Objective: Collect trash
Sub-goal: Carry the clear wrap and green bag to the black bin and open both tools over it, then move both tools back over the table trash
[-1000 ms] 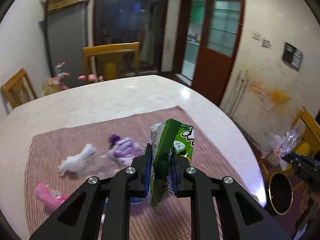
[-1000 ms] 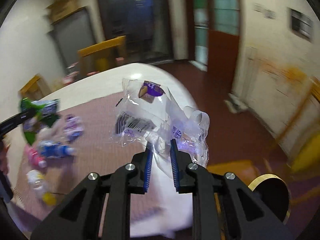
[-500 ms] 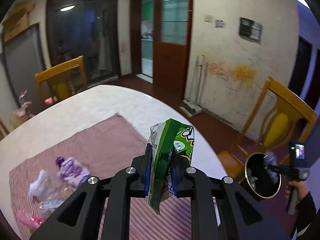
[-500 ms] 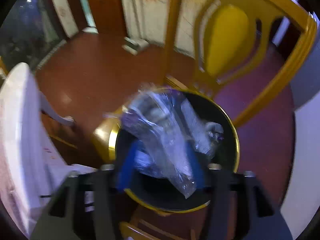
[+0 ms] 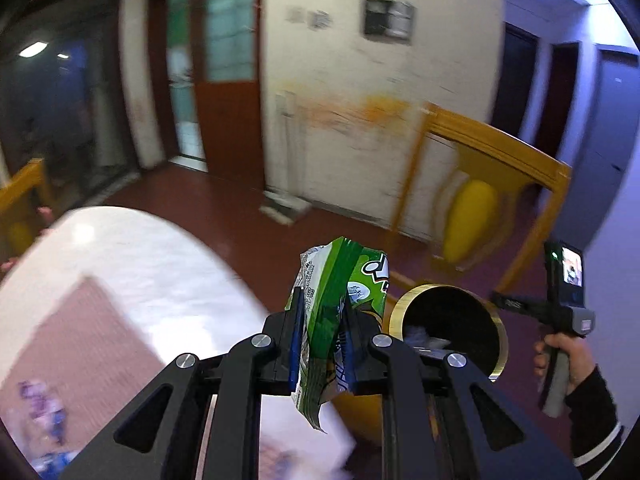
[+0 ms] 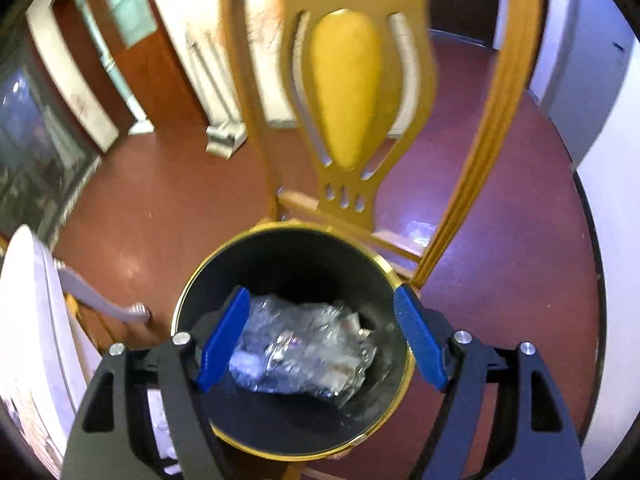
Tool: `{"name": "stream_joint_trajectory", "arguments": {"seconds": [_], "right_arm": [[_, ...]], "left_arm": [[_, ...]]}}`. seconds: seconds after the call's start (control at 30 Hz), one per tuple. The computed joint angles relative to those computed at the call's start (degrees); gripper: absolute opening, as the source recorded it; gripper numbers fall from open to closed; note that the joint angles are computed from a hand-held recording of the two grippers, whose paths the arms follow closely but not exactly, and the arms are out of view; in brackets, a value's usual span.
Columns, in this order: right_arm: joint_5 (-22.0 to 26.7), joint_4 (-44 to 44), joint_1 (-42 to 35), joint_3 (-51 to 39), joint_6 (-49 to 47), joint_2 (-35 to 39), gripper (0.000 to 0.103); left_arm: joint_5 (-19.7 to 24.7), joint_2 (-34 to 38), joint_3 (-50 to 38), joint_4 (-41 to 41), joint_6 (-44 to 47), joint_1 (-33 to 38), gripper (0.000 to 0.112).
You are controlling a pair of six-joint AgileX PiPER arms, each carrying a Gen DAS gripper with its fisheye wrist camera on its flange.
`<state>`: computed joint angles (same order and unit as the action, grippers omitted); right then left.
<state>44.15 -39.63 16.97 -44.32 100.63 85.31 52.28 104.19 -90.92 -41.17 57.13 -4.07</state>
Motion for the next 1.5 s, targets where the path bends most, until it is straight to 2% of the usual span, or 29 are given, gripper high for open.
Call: {"name": "stream_joint_trajectory", "arguments": {"seconds": [0.17, 0.33, 0.37, 0.4, 0.43, 0.47, 0.53, 0.6, 0.7, 0.77, 0.87, 1.03, 1.17, 1.23, 1.33, 1.4, 1.5], "right_arm": [[0.04, -3.0, -1.92, 4.8, 3.82, -4.8, 0.075], [-0.87, -5.31, -2.33, 9.27, 9.27, -7.72, 0.078], [-1.11, -5.95, -2.16, 9.99, 10.72, -8.12, 0.08], [-1.17, -6.6, -1.93, 10.81, 12.07, -8.87, 0.084], [-1.15, -7.34, -1.66, 11.78, 13.17, -10.01, 0.088], [-0.98, -7.86, -1.27, 12.35, 14.0, -10.78, 0.089], [-1.36, -8.04, -1.74, 12.93, 13.9, -11.85, 0.095], [-0.92, -7.66, -2.03, 12.51, 13.5, -11.96, 0.096], [-0.29, -7.58, -1.68, 10.66, 12.72, -10.92, 0.096], [0.07, -7.76, -0.44, 9.7, 12.58, -10.36, 0.096], [1.68, -8.19, 2.27, 7.44, 12.79, -8.93, 0.096], [-0.48, -5.4, 4.43, 2.95, 8.44, -5.69, 0.096], [0.87, -4.52, 8.55, -4.29, 5.48, -1.44, 0.096], [2.47, -5.06, 11.28, -9.24, 4.42, 1.41, 0.096], [2.75, -5.47, 15.14, -18.58, 0.86, 7.2, 0.096], [2.18, -5.11, 18.08, -27.66, -3.37, 12.77, 0.096], [1.96, -3.19, 22.02, -43.05, -12.27, 21.56, 0.096]], "left_arm": [[2.97, 7.83, -3.03, 2.98, -4.67, -11.96, 0.016], [6.34, 21.25, -13.48, 9.25, -12.54, -23.71, 0.016], [6.12, 23.37, -14.9, 10.37, -13.75, -25.06, 0.023], [7.68, 27.09, -18.34, 11.8, -16.22, -26.4, 0.053], [9.05, 29.14, -20.32, 12.34, -18.02, -26.75, 0.068], [8.89, 29.85, -20.39, 12.49, -19.22, -26.81, 0.077], [7.38, 29.3, -18.06, 11.87, -19.36, -26.75, 0.078], [5.13, 27.66, -15.13, 12.32, -17.59, -26.79, 0.084], [4.95, 26.97, -14.72, 12.33, -16.81, -26.15, 0.084], [4.99, 25.81, -14.05, 11.04, -15.96, -25.06, 0.088], [2.02, 21.36, -8.99, 8.57, -11.39, -22.69, 0.097], [-4.52, 14.2, -2.99, 7.15, -5.56, -17.44, 0.097], [-7.39, 9.72, 0.04, 4.61, -2.51, -10.43, 0.097], [-7.03, 7.74, 0.66, 3.1, -1.37, -5.06, 0.097], [-4.2, 6.22, -1.11, 1.59, -2.14, 4.3, 0.097], [-3.58, 4.94, -2.02, -0.45, -2.16, 11.87, 0.097], [-5.13, 2.68, -2.74, -2.14, -0.92, 21.62, 0.097]]}}
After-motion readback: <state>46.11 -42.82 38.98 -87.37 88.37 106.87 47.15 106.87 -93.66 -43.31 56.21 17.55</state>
